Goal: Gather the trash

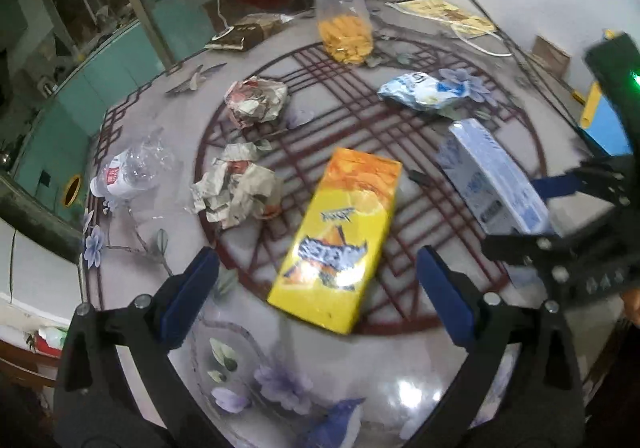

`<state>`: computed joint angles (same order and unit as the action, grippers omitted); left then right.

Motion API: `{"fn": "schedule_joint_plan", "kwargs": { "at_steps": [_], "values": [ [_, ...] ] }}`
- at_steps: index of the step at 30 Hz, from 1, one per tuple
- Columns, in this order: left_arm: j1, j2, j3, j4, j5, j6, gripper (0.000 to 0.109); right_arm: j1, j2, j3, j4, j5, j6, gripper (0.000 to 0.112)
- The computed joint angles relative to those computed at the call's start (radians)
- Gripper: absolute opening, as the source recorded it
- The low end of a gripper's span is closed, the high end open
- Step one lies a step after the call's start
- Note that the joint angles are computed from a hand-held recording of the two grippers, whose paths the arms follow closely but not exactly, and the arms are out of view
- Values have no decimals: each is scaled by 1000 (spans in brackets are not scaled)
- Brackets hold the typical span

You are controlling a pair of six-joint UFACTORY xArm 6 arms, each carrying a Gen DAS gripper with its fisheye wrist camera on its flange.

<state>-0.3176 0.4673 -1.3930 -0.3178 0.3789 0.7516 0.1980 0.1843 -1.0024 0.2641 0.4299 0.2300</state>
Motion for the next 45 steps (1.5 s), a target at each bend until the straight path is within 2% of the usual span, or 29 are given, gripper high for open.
{"fn": "schedule_joint_plan", "kwargs": {
  "at_steps": [3, 6, 8, 9, 12, 16, 19, 24, 27, 28, 29, 30, 32, 35, 37, 38, 41, 43, 45],
  "values": [
    [-3, 77, -69, 198, 15, -145, 97, -3, 12, -13, -69, 17, 54, 86],
    [-5, 116, -99, 223, 46, -162, 94, -12, 16, -16, -115, 29, 89, 86],
    [-4, 137, -112, 221, 70, -179, 70, -17, 14, -12, -131, 26, 103, 86],
    [-2, 134, -97, 227, 42, -206, 68, -19, 12, -10, -139, 25, 110, 86],
    [10, 98, -63, 92, 48, -146, 59, -22, 13, -7, -143, 29, 111, 86],
    [27, -29, 69, -74, 2, -38, 58, -19, 23, -11, -146, 36, 114, 86],
    [53, -171, 201, -158, -12, 32, 58, -12, 36, -18, -178, 33, 140, 86],
    [111, -340, 364, -299, -20, 71, 58, 4, 58, -33, -266, 26, 200, 86],
    [140, -360, 401, -323, -28, 41, 58, 16, 72, -37, -407, 31, 309, 67],
    [149, -357, 401, -333, -14, 45, 58, 24, 71, -36, -498, 32, 372, 49],
    [159, -352, 404, -326, -6, 43, 58, 30, 69, -36, -547, 38, 405, 38],
    [164, -349, 409, -307, -15, 33, 58, 36, 66, -25, -554, 18, 412, 37],
    [176, -348, 423, -275, -42, 19, 58, 41, 54, 4, -468, -31, 370, 37],
    [205, -356, 422, -323, -25, 54, 58, 63, 12, 47, -436, -88, 370, 37],
    [220, -377, 433, -370, -28, 101, 58, 81, -21, 62, -503, -102, 420, 37],
    [225, -393, 445, -392, -44, 130, 58, 96, -55, 88, -578, -121, 496, 37],
    [240, -433, 475, -466, -82, 219, 58, 134, -120, 155, -632, -197, 600, 37],
    [260, -453, 485, -508, -74, 260, 58, 158, -148, 185, -683, -236, 679, 37],
    [288, -466, 487, -537, -56, 288, 58, 187, -167, 187, -799, -251, 819, 37]
  ]
}}
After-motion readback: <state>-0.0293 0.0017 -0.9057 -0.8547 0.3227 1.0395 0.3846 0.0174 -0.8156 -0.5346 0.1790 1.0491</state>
